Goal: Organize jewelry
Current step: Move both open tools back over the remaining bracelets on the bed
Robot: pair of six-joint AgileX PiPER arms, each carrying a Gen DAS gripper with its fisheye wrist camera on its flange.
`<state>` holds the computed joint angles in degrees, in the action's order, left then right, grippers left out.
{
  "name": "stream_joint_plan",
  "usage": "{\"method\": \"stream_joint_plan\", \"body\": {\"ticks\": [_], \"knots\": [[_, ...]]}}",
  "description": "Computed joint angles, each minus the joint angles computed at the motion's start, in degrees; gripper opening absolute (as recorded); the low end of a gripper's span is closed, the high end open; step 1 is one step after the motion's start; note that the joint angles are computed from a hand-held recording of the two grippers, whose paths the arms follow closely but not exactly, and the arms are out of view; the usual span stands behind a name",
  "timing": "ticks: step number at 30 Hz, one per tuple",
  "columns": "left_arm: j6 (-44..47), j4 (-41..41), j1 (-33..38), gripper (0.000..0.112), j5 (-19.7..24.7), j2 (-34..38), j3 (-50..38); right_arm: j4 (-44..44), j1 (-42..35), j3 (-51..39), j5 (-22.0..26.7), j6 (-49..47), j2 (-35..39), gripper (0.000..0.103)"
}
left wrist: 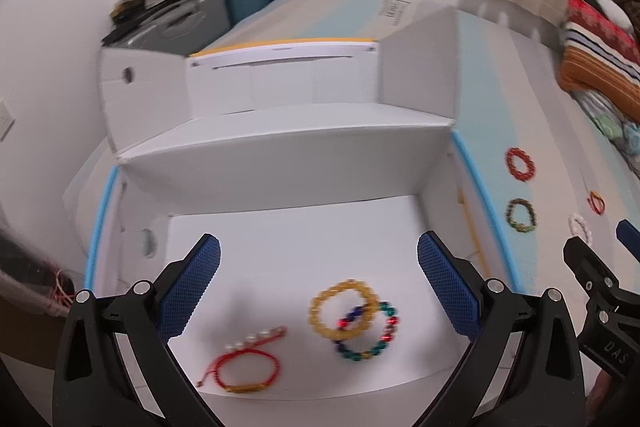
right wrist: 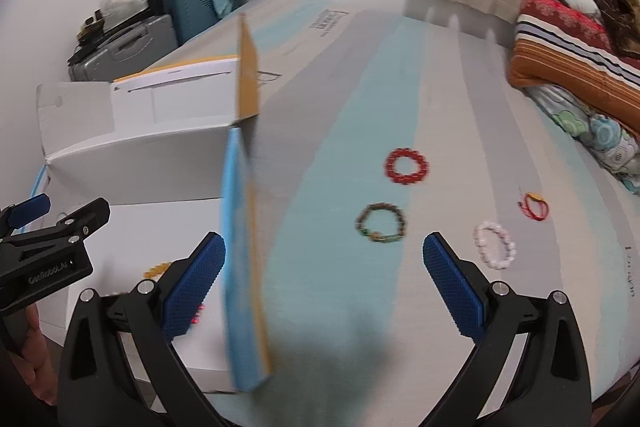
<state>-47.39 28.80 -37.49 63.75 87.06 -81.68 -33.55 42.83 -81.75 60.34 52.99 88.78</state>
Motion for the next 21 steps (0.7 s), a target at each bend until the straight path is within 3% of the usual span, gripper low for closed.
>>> {"method": "stream_joint_plan", "body": {"ticks": [8,21], "knots": [[-2.42,0.84,-6.32,0.097,0.88,5.39,-7.67,0.98,-6.74,6.5,-1.95,-3.26,-6.55,0.095],[-1.62,-0.6,-14.65,0.097,2.57,17.5,-23.95,9.32,-25.61,12.0,-7.21,-16.8,-13.81,0.095]]}}
